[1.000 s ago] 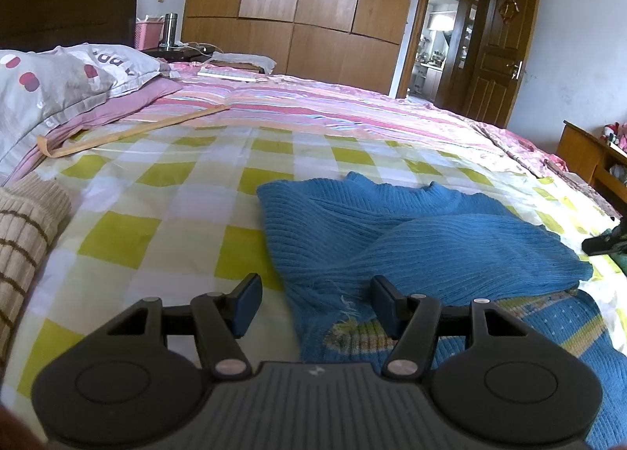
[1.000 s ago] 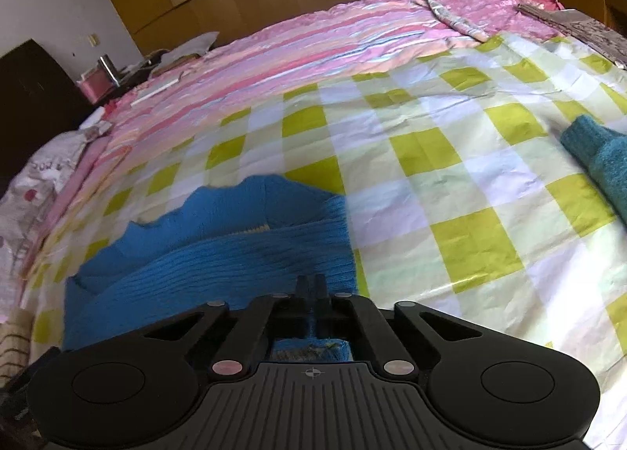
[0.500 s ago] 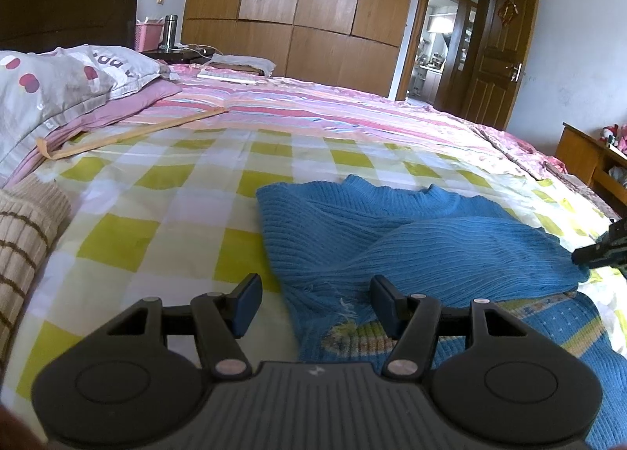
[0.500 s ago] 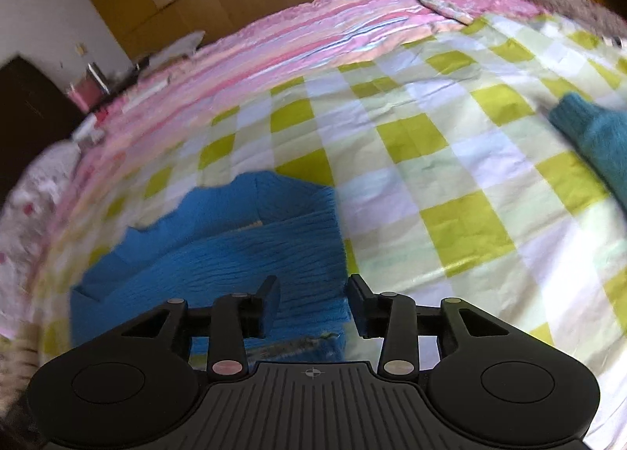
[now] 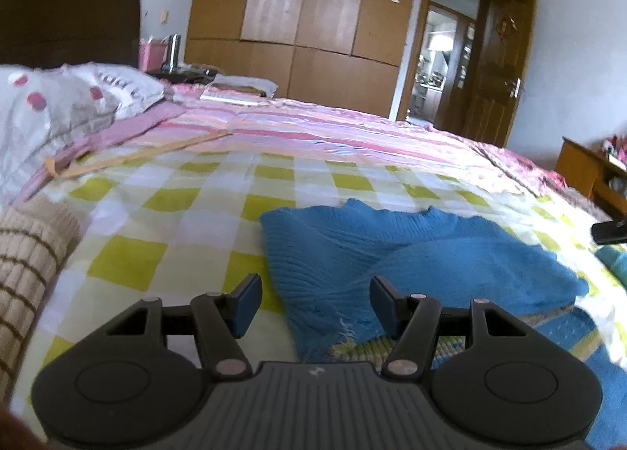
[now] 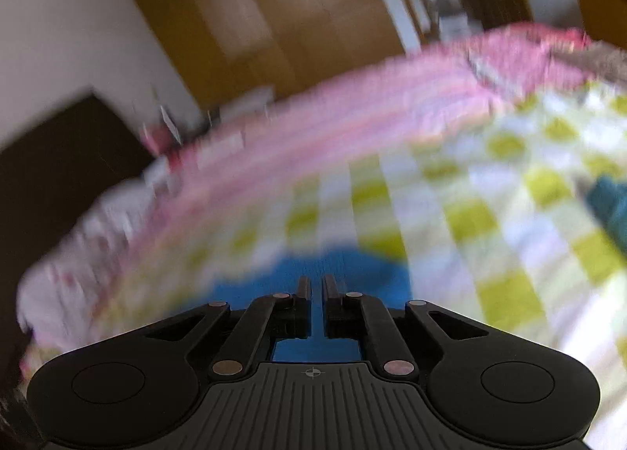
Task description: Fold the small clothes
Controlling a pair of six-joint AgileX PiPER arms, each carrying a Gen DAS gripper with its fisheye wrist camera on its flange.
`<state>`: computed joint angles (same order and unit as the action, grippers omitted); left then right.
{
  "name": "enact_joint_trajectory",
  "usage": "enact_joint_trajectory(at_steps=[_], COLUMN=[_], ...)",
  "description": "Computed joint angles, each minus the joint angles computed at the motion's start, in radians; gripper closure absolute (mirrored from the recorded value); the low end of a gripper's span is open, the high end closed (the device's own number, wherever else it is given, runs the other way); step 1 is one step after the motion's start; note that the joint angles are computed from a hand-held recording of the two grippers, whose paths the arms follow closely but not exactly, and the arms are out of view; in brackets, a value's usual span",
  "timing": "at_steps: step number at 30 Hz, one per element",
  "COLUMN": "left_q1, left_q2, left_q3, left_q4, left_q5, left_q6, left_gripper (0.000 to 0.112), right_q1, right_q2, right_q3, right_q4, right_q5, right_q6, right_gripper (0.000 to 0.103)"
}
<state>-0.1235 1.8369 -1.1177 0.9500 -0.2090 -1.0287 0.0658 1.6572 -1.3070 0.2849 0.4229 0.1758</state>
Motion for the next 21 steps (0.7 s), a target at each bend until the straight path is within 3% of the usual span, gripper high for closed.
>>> enact_joint_trajectory(at_steps=[2,5,8,13,19,21], left_q1=[-0.008,-0.005,-0.002,0.011,0.027,0.020], left_q2=[0.003,0.012,0.015,0.003,0.009,0.008], left_q3=[0.001,-0.017,-0.026,-0.016,-0.034,-0.031], left_q4=[-0.013,0.181,0.295,0.288,0.445,0.455], left_q5=[-0.002,-0.011,-0.016,-0.035,-0.065,-0.064], left_q6=[0.035,-0.142,-0.242,-0.233,-0.399,-0.399], left_gripper=[0.047,0.047,0.047,0.047,0.047,0.047], right_q1=[0.018,0.060,0.108,0.165,0.179,0.190], right_q2=[0.058,0.182,0.339,0.538,0.457,0.403], right_q3=[-0.044,-0.203,-0.440,-0.745,-0.644,-0.566], right_q4=[0.029,0.028,0.036,0.000,0.034,0.006], right_q5=[0.025,0.089,0.230,0.477,0.667,0.646], right_q6=[-0.014,-0.070,-0.167,-0.219,-0.326,-0.329], right_gripper=[0.092,0.090,0.090,0.090,0.090,0.090])
